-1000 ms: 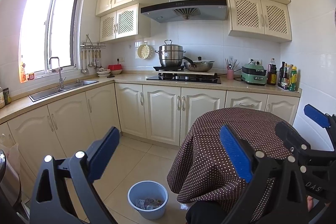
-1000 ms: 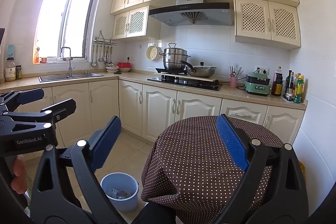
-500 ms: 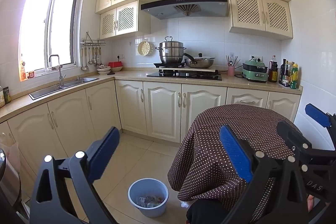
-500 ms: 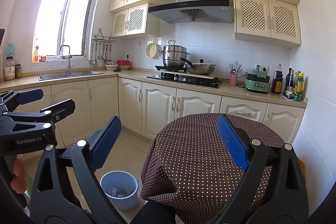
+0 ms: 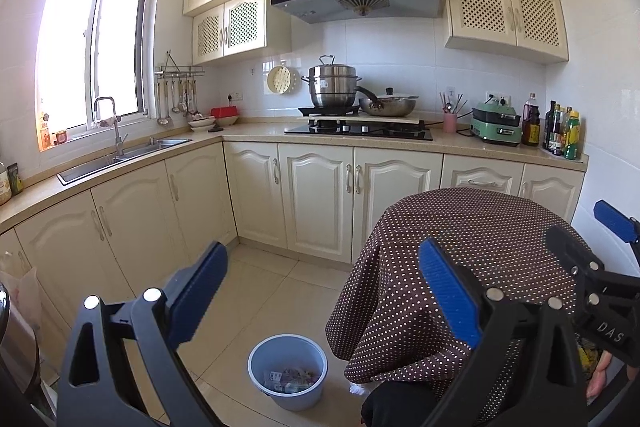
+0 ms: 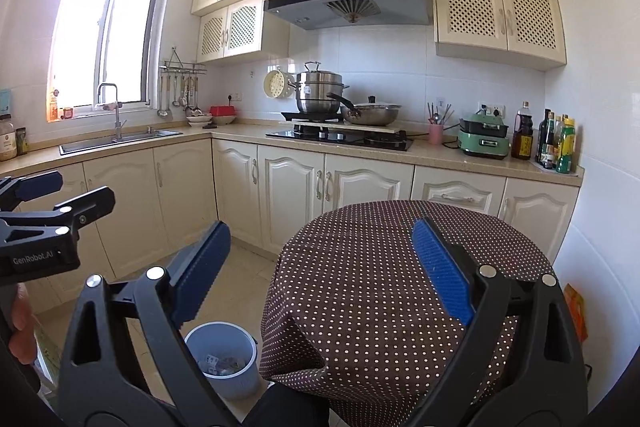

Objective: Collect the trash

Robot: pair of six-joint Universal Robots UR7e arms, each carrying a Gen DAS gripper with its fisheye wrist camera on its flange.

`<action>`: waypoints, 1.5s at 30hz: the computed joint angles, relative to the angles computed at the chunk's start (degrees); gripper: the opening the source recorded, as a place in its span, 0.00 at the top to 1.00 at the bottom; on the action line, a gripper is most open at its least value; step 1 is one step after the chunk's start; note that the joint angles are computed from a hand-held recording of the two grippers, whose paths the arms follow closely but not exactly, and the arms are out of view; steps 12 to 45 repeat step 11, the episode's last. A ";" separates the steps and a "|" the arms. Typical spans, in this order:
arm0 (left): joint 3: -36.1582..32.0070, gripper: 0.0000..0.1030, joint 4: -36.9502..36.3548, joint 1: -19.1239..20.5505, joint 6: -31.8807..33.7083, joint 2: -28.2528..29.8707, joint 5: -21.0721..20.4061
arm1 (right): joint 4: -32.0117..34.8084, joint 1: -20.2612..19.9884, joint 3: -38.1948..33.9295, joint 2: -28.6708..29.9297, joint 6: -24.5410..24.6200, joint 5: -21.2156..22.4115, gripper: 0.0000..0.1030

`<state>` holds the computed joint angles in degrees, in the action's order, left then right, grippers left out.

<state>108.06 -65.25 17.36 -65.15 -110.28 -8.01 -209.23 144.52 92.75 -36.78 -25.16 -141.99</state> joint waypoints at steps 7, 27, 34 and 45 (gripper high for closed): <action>3.66 0.08 -20.68 5.26 17.08 1.69 -0.57 | 0.50 -3.81 0.61 -0.44 1.07 -1.07 0.12; 4.83 0.08 -30.76 9.34 24.89 3.93 -1.60 | 1.03 -6.72 0.09 -0.67 -0.23 -3.26 0.12; 4.83 0.08 -30.76 9.34 24.89 3.93 -1.60 | 1.03 -6.72 0.09 -0.67 -0.23 -3.26 0.12; 4.83 0.08 -30.76 9.34 24.89 3.93 -1.60 | 1.03 -6.72 0.09 -0.67 -0.23 -3.26 0.12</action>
